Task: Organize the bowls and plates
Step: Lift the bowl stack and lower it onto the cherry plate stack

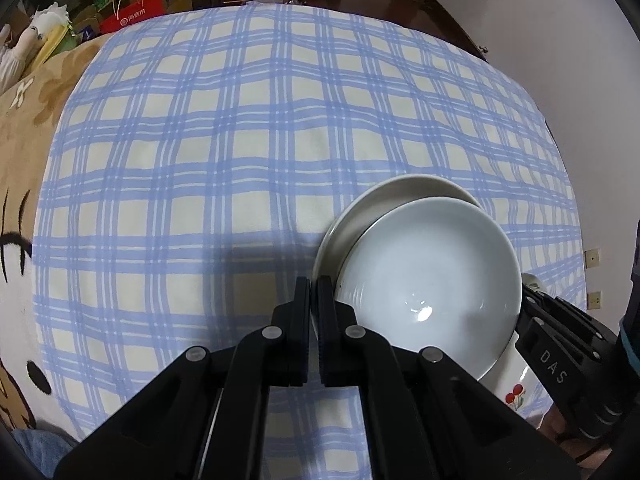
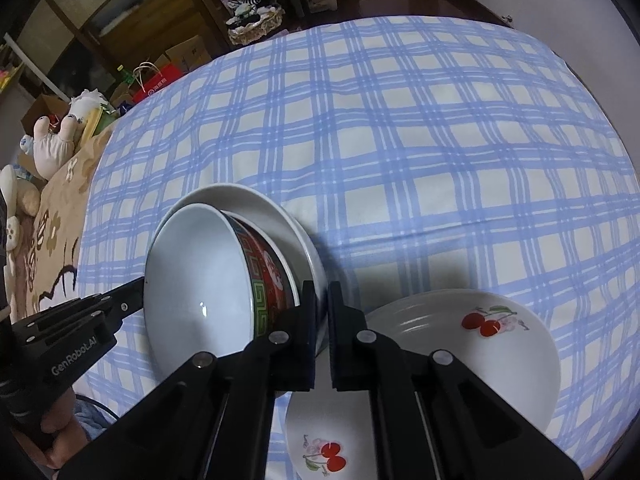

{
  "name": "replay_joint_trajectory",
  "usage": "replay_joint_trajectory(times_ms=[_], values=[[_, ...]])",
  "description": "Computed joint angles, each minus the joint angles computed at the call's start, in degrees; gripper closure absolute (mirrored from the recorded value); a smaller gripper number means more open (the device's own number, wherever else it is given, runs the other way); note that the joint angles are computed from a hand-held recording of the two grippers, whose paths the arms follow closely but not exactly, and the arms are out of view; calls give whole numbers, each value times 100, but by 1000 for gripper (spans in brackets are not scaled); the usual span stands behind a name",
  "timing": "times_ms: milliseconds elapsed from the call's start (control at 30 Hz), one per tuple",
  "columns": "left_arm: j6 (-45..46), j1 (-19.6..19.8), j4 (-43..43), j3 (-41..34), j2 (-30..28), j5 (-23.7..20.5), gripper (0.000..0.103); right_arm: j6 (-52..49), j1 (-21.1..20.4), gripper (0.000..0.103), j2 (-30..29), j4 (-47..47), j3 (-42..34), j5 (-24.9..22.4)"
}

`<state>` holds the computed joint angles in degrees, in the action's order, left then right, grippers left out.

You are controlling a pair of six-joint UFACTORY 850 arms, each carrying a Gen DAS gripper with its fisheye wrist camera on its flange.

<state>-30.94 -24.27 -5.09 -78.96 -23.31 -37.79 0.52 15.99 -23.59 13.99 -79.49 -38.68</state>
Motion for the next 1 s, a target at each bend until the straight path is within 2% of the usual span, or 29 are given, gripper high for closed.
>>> replay_joint_trajectory(times_ms=[67,200,467,767,1000], values=[[-104,-32,95,-61,-17,-72,102,-104,-34,96,-36,81,-55,-83],[76,33,-255,-37,75,-68,102,-249,-70,96,-30,276,-104,-133],[-144,27,-108,-27,307,-38,102,-505,-66,96,198,385,-119,-159],[-661,-472,458,-111,555,-149,102,-568,-309,96,943,345,468,-30],[-1121,-1054,969,-550,215,-581,102,-470,-643,96,1381,220,1014,-40]])
